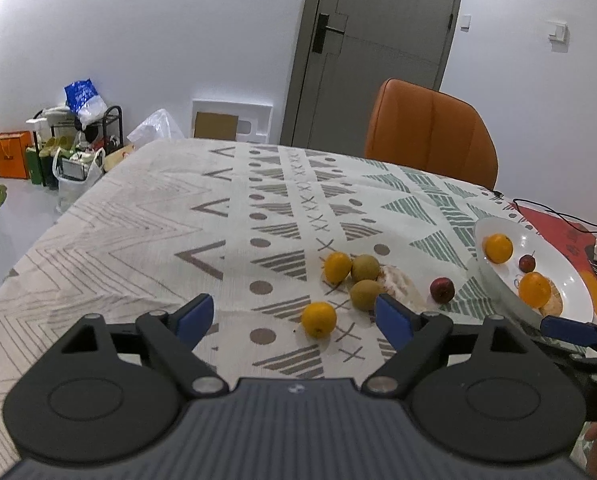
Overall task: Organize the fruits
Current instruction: 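Withdraw both grippers from the plate back toward the remaining fruits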
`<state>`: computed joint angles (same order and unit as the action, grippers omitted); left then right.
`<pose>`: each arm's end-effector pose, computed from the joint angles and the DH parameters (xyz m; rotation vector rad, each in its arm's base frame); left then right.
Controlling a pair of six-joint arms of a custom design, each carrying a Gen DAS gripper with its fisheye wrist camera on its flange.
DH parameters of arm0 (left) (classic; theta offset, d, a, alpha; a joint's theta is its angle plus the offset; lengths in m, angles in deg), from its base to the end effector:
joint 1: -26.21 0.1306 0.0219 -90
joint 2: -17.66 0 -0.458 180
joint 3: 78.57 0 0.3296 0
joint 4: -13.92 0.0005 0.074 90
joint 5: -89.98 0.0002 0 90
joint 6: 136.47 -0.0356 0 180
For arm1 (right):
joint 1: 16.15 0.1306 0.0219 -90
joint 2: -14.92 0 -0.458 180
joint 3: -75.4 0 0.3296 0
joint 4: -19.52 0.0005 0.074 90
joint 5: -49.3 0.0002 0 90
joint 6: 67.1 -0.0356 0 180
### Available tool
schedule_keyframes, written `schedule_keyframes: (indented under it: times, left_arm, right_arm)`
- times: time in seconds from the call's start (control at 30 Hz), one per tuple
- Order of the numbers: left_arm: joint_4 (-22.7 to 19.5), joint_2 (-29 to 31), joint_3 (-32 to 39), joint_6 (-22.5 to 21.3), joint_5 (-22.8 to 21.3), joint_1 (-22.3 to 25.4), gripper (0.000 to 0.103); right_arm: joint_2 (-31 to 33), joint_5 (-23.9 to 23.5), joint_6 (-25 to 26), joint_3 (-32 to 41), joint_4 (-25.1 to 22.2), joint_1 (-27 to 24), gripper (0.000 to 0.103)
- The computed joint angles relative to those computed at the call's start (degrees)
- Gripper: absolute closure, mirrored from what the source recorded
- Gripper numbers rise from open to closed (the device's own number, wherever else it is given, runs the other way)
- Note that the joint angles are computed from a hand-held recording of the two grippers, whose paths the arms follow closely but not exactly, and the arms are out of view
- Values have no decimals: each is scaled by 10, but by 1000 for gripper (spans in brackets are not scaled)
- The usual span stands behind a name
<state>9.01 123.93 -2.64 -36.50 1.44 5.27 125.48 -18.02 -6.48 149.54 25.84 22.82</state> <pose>0.4889 -0.1886 0.3404 0.2253 2.1938 -0.3314 0.4290 0.3287 0.3100 0.0648 2.0666 0.3240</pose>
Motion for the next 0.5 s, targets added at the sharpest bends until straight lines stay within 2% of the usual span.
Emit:
schedule_keyframes:
  times: [0.17, 0.3, 0.37, 0.5]
  left_arm:
    - [0, 11, 6, 6, 11, 2, 17]
    - [-4, 21, 12, 15, 27, 5, 21]
    - [-3, 26, 14, 17, 31, 5, 24]
    - [-11, 37, 24, 16, 48, 5, 38]
  right_arm:
    - [11, 6, 12, 18, -15, 1, 1]
    - [19, 4, 17, 31, -29, 0, 6]
    - [22, -1, 16, 38, -37, -2, 9]
    - [29, -9, 16, 50, -55, -5, 19]
